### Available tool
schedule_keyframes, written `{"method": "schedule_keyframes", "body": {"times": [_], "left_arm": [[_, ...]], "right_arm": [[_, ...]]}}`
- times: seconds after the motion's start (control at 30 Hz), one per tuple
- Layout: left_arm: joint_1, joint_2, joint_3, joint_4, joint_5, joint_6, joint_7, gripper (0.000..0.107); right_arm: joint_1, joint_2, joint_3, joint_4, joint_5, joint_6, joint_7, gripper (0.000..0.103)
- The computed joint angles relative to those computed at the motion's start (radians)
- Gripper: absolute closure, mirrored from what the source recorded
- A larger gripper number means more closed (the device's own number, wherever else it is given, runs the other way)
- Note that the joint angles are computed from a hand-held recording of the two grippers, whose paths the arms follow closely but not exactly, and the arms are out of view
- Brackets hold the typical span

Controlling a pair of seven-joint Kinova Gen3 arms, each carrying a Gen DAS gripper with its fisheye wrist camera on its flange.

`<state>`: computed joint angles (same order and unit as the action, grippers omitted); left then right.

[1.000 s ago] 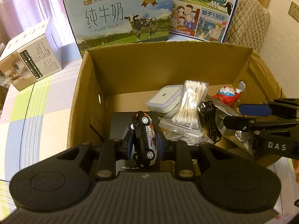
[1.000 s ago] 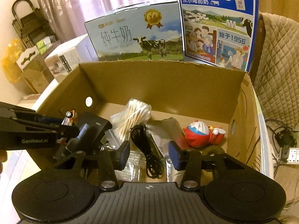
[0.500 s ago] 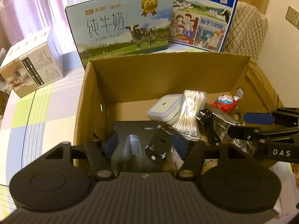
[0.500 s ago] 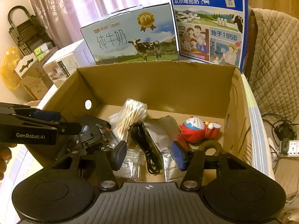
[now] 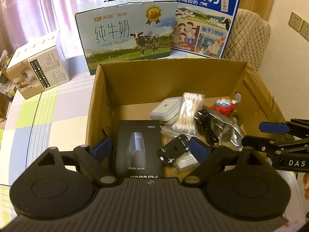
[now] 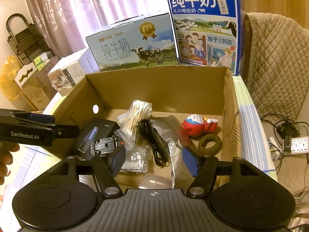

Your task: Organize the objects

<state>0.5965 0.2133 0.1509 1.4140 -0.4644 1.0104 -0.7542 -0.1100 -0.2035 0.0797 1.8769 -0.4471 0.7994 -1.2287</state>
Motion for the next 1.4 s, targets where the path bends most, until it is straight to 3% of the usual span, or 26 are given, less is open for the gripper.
{"method": "schedule_keyframes", "body": {"times": [0.37,0.43,0.6,1.13,1.4], "left_arm": [[0.013,-0.111,0.051,0.096,-0.021,-0.013,0.045,0.014],[0.011,-0.136,0.067,0.118,-0.024,-0.010,0.055,0.014],[-0.010,-0.203,0.109,0.177,-0.016,-0.007,0.069,0.010],[-0.135,-0.427,0.245,0.338,0.076,-0.001,-0.013,0.008],[-0.191,-0.530,0.258,0.394,0.171,-0.003,-0.126,0.007]], "right_arm": [[-0.015,-0.131,-0.049,0.051,0.079,-0.002,-0.147,0.038],[-0.005,-0.171,-0.089,0.072,0.116,-0.024,-0.194,0.036],[-0.033,-0.220,-0.109,0.074,0.161,0.035,-0.319,0.035],[-0.004,-0.419,-0.363,0.093,0.317,0.147,-0.739,0.035],[0.022,-0.479,-0.491,0.071,0.346,0.222,-0.913,0.034]]}}
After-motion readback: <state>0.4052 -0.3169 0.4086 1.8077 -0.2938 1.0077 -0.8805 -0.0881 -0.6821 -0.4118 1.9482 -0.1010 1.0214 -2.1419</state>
